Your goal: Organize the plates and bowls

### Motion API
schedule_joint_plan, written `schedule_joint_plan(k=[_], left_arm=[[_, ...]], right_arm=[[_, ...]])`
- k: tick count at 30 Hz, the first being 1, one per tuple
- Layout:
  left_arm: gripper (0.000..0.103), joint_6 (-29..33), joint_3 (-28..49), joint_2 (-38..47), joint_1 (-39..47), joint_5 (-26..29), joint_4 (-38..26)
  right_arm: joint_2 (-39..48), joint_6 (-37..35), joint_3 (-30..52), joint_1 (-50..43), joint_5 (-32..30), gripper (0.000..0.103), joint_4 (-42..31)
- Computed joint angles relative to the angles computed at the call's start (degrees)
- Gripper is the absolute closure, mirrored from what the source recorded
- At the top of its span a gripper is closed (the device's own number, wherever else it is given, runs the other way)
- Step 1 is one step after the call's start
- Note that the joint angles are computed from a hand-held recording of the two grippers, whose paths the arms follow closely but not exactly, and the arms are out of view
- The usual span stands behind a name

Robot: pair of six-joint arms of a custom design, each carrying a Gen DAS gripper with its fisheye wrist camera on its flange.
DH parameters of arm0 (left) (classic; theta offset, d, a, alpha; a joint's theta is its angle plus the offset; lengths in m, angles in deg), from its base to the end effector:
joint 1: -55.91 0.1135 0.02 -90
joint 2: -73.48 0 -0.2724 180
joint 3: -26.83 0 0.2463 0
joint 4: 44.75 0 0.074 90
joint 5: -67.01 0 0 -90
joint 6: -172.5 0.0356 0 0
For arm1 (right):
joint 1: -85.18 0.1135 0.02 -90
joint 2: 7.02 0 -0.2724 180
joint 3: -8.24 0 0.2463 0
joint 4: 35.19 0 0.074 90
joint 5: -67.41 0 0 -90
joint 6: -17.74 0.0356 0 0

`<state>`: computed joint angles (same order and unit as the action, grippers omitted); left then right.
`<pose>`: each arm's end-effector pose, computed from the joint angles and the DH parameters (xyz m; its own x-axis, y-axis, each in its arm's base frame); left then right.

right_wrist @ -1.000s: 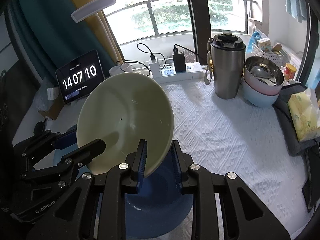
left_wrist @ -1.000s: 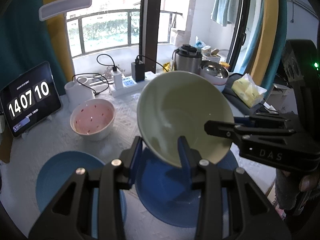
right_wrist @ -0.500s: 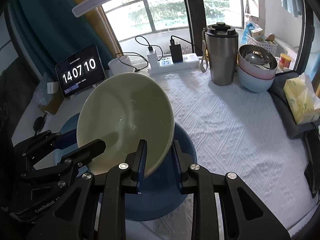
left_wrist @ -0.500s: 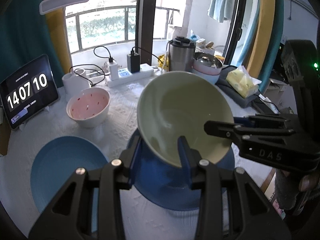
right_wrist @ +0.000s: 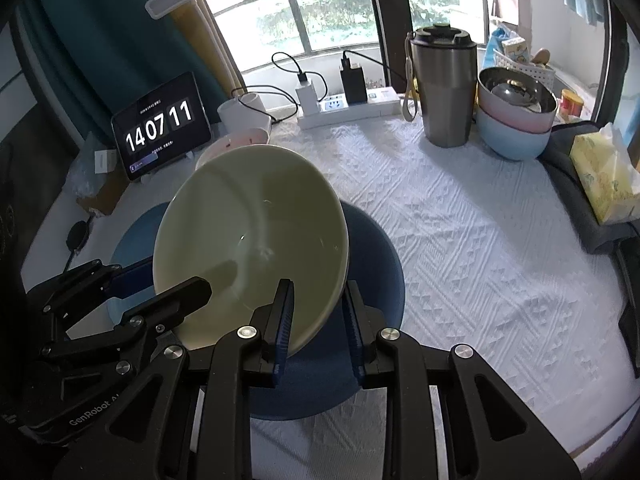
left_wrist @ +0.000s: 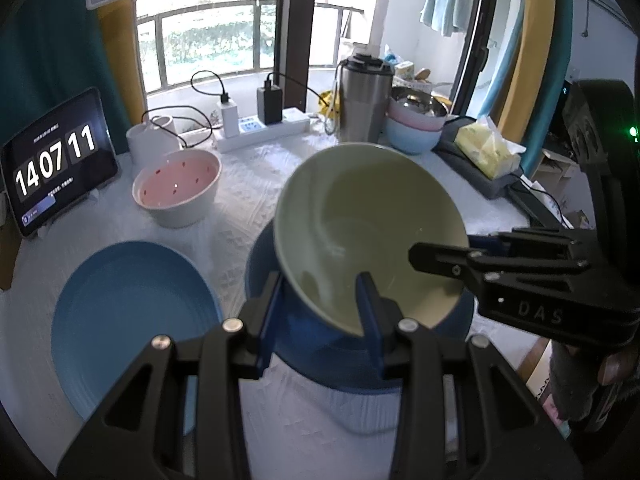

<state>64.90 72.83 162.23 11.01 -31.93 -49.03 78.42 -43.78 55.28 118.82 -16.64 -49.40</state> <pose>0.1947 -0.1862 0.1388 -0.6822 0.2581 -0.6841 0.4364 0.8944 -0.0977 0.2167 0.1397 0.1451 -0.8192 0.0246 -0.5730 -0.1228 0.9684 0.2172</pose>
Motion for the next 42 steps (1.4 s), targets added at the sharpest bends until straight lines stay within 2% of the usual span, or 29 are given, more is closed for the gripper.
schedule_joint_plan(k=[18,30,34,36,42], left_arm=[[0.066,-0.1,-0.4,4.1,-0.8,-1.2,1.3],[0.064,0.4,-0.9,3.6,-2.0,-4.0,1.6],[0.064,0.4,-0.8,3.5,-2.0,-3.9,1.2],[0.064,0.2,-0.8,3.4,-2.0,-3.9,0.9],[0.064,0.3,-1.7,1.5,-1.3,-3.4,0.8]], right_arm=[[4.5,0.7,-0.5,-0.2,-1.9,0.076,2.0],[6.0,-0.2,1.4,0.5,0.3,0.072,-0.6],[4.9,-1.2,0.7,0.5,-0.7,0.071,0.3],[4.9,-1.0,0.8,0.4,-0.5,0.067,-0.1],[4.9,-1.2,0.9,0.2,-0.7,0.067,-0.2]])
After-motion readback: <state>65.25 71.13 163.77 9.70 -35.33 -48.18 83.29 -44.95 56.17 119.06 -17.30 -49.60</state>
